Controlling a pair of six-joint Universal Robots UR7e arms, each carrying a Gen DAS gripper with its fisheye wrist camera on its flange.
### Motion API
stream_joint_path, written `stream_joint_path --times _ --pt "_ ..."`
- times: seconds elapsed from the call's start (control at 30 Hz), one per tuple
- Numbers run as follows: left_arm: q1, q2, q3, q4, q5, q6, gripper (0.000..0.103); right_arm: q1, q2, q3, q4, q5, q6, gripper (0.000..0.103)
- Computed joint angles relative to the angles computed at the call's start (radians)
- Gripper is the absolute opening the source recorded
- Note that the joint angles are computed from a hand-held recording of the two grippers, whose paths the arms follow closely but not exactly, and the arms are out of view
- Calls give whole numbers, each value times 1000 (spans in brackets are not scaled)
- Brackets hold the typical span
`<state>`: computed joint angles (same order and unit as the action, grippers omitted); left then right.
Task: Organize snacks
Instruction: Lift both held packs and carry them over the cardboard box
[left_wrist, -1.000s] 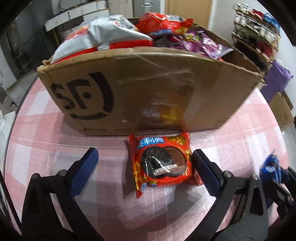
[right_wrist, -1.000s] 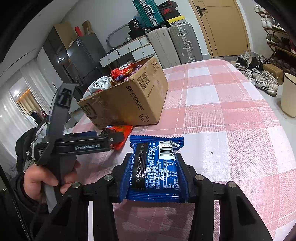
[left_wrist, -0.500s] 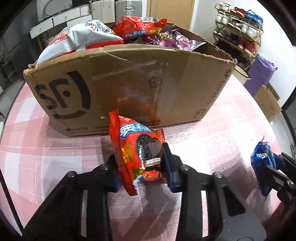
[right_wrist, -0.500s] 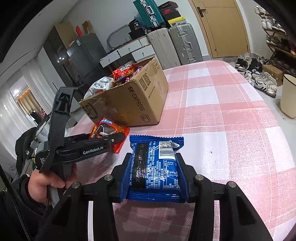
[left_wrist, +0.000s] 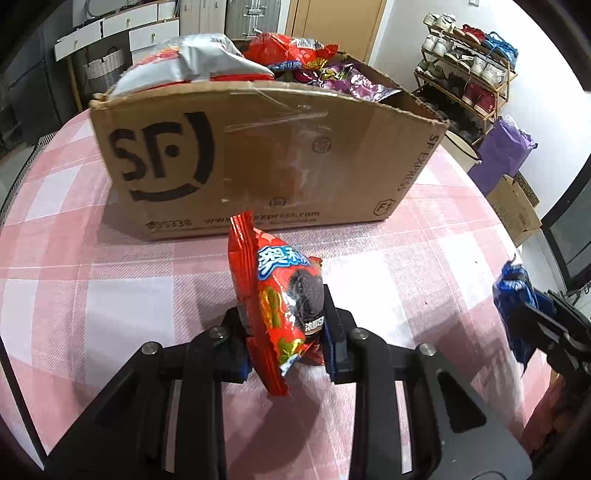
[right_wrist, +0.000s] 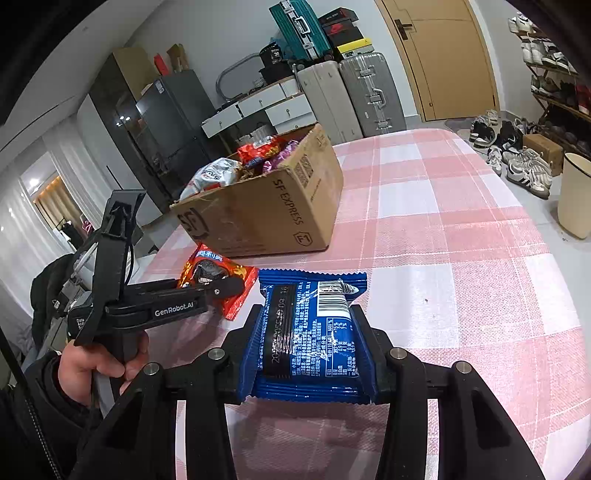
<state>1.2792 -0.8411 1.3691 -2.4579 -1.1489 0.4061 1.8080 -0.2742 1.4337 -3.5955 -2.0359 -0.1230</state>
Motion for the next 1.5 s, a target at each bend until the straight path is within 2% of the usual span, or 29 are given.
stream_joint_path --times 0.17,0.27,0.47,0.7,1.1,1.33,1.5 --pt "5 -43 20 18 -20 14 25 18 3 -6 2 -12 -11 45" --pt "2 -38 -10 43 -24 14 25 32 4 -14 5 -21 -24 45" --pt "-9 -123 27 52 -36 51 25 66 7 -46 24 -26 -51 45" --pt "-24 -188 -14 138 -52 56 25 97 2 -109 84 -16 -64 45" --pt "-64 -150 -278 322 -51 68 25 128 13 -271 212 -2 -119 45" --pt "-82 -82 -429 396 -55 66 25 128 32 -383 302 -6 -136 45" --pt "-94 5 -575 466 -49 69 25 124 58 -491 386 -17 -156 45"
